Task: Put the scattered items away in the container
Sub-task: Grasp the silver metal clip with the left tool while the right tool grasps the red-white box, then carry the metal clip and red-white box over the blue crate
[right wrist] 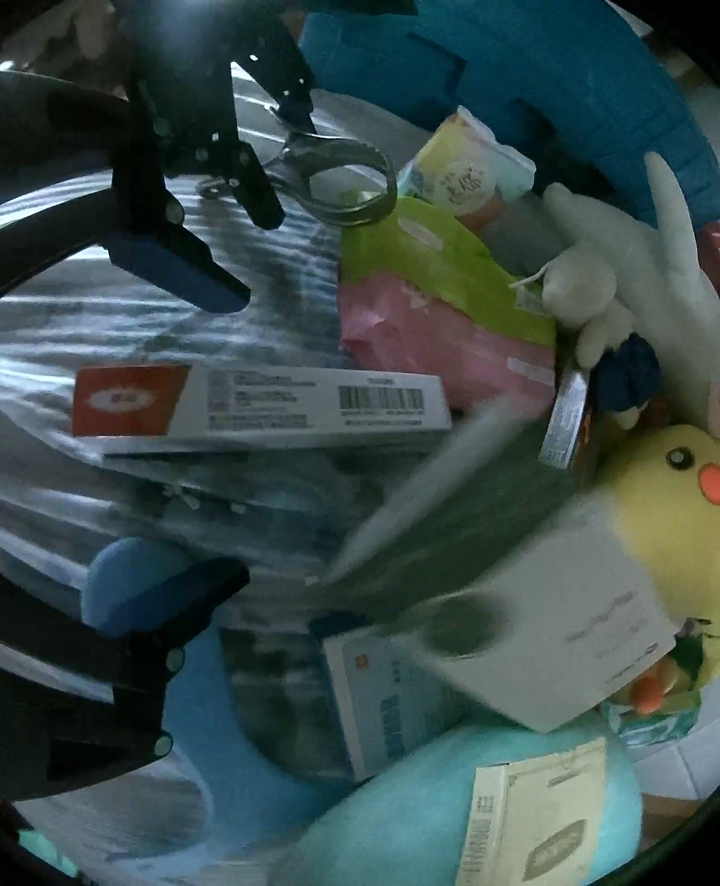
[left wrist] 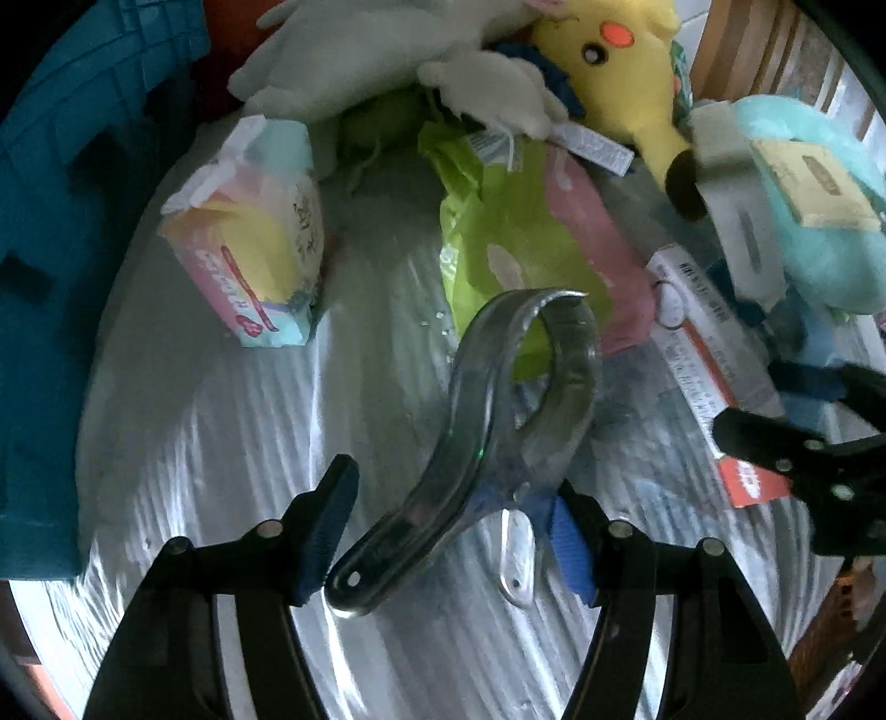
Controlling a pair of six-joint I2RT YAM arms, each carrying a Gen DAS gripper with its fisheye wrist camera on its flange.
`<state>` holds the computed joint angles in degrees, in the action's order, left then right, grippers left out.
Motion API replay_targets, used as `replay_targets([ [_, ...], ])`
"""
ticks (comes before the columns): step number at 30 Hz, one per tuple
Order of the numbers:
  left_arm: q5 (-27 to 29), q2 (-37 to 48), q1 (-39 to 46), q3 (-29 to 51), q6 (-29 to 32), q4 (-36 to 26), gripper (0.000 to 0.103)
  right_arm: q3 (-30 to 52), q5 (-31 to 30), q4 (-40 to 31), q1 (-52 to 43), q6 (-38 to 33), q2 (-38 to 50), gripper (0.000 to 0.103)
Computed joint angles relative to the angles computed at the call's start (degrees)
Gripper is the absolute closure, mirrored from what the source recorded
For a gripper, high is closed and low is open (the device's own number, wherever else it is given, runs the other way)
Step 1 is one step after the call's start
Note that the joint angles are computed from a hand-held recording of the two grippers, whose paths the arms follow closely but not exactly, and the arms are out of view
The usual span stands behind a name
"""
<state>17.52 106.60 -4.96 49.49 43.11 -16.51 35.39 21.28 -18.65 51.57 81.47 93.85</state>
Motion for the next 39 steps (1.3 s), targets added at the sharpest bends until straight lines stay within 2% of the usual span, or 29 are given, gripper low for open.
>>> replay_targets([
  [8, 0.35, 0.61, -1.28, 1.80, -0.45, -0.32, 0.037, 2.85, 0.27, 0.51, 0.61, -0.57, 4.61, 0.011],
  [10, 0.65, 0.67, -1.55, 2.13, -0.58, -0.25, 0.035, 3.84, 0.06, 0.25, 1.30, -0.42, 6.17, 0.031],
  [11, 0.77, 0.83, -1.69, 2.31, -0.68, -0.17, 0.027, 5.20, 0.44, -1.72, 1.67, -0.38, 7.03, 0.040],
  [12, 0.46, 1.07, -2.13, 2.46, -0.74, -0.02, 0.021, 6.60, 0.96, -4.15, 2.09, -0.06, 7.77, 0.054],
  [13, 0.09, 1.31, -2.59, 2.61, -0.78, 0.14, 0.012, 6.50, 0.88, -4.29, 2.08, 0.29, 7.58, 0.056],
  [14, -0.34, 1.52, -2.83, 2.88, -1.47, 0.20, 0.007, 5.39, 0.63, -3.27, 2.01, 0.72, 6.67, 0.056],
  [17, -0.51, 1.98, -3.16, 4.14, -2.30, -0.60, 0.005, 3.22, 0.36, -0.99, 2.03, 1.58, 5.09, 0.054],
  [18, -0.46, 2.04, -3.17, 4.48, -2.38, -0.88, 0.005, 2.70, 0.40, -0.37, 2.16, 1.85, 4.78, 0.044],
  [19, -0.37, 2.05, -3.17, 4.87, -2.19, -1.19, 0.005, 2.67, 0.28, -0.30, 2.20, 2.18, 5.07, 0.023],
  [20, -0.24, 2.04, -3.11, 5.18, -1.99, -1.49, 0.008, 2.63, 0.19, -0.19, 2.28, 2.59, 5.38, 0.013],
  [21, 0.22, 1.52, -2.91, 5.31, -1.59, -2.08, 0.012, 2.15, 0.60, 0.19, 2.67, 3.62, 5.39, 0.007],
  [23, 1.23, 0.36, -2.47, 5.56, -0.74, -3.37, 0.049, 2.60, 1.07, -0.69, 3.36, 4.99, 6.06, 0.009],
  [24, 1.10, -0.13, -2.53, 5.55, -0.50, -3.84, 0.055, 4.21, 1.63, -2.95, 3.86, 5.07, 7.04, 0.026],
  [25, 0.90, -0.61, -2.63, 5.52, -0.29, -4.28, 0.059, 5.92, 2.46, -5.20, 4.44, 4.82, 7.92, 0.066],
  [26, 0.82, -0.83, -2.64, 5.64, -0.24, -4.70, 0.062, 7.00, 2.76, -6.20, 4.78, 4.18, 8.34, 0.079],
  [28, 0.77, -1.31, -2.39, 6.18, -0.32, -6.17, 0.065, 7.85, 2.37, -6.87, 5.06, 3.83, 8.30, 0.079],
  [39, 5.13, -8.90, 1.15, 10.39, -0.22, -14.95, 0.065, 8.88, 6.15, -13.43, 10.31, 9.09, 0.89, 0.079],
])
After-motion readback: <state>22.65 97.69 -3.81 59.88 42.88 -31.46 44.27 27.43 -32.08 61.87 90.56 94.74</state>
